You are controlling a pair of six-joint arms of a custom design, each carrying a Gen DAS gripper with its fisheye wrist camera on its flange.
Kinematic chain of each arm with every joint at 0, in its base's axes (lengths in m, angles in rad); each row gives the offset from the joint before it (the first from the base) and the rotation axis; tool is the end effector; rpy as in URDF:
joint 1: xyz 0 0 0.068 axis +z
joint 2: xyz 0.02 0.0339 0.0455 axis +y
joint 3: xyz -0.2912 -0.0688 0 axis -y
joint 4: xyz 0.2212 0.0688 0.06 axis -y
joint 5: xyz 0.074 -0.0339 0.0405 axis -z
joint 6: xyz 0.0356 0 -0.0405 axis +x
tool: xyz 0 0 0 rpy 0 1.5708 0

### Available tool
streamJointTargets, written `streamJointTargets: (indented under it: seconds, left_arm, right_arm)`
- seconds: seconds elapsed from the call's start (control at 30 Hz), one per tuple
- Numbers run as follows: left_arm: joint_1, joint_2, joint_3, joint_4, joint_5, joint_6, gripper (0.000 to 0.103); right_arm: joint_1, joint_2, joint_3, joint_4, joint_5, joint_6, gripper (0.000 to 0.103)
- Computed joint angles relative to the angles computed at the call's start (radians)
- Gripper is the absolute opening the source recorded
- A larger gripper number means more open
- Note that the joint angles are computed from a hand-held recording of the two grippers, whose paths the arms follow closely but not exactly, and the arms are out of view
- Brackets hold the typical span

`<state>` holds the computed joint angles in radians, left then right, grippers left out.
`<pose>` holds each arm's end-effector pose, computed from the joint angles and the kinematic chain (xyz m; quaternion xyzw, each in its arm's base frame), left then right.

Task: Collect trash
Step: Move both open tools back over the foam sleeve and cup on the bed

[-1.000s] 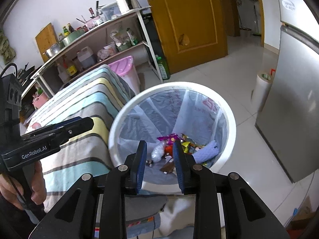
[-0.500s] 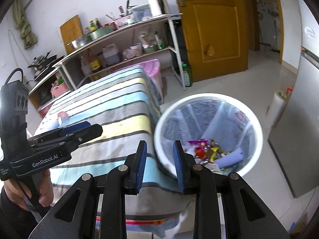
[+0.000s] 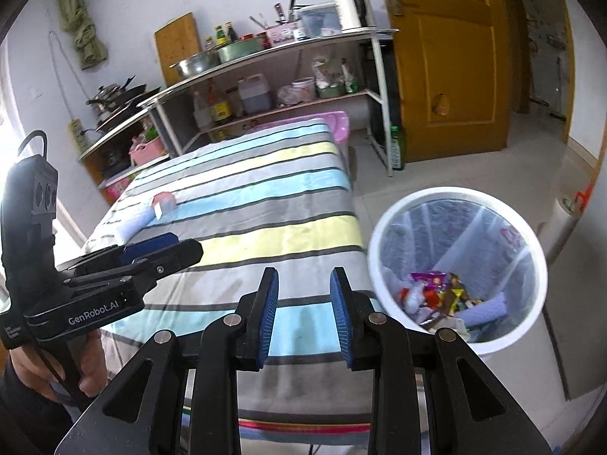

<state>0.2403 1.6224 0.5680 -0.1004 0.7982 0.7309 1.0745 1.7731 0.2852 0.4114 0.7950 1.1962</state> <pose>0.2356 0.0315 0.1512 0.2968 0.8551 -0.2475 0.3457 0.1193 0.1669 0.0962 0.1489 0.8866 0.0462 0.4355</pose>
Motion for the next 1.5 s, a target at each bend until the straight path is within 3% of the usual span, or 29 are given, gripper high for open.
streamJointTargets:
  seconds: [0.33, 0.77, 1.1, 1.5]
  left_arm:
    - [0.139, 0.074, 0.064, -0.052, 0.014, 0.087, 0.050]
    - [0.276, 0.220, 0.241, -0.066, -0.001, 0.100, 0.050]
    - [0.312, 0.334, 0.410, -0.056, -0.028, 0.058, 0.054]
    - [0.279, 0.497, 0.633, -0.079, -0.095, 0.011, 0.057]
  right_arm:
    - [-0.032, 0.077, 0.102, 0.049, -0.053, -0.140, 0.035]
    - [-0.141, 0.220, 0.275, 0.145, -0.197, -0.375, 0.036]
    - [-0.208, 0.310, 0.469, 0.085, -0.291, -0.512, 0.037]
    - [-0.248, 0.384, 0.634, 0.016, -0.351, -0.589, 0.037]
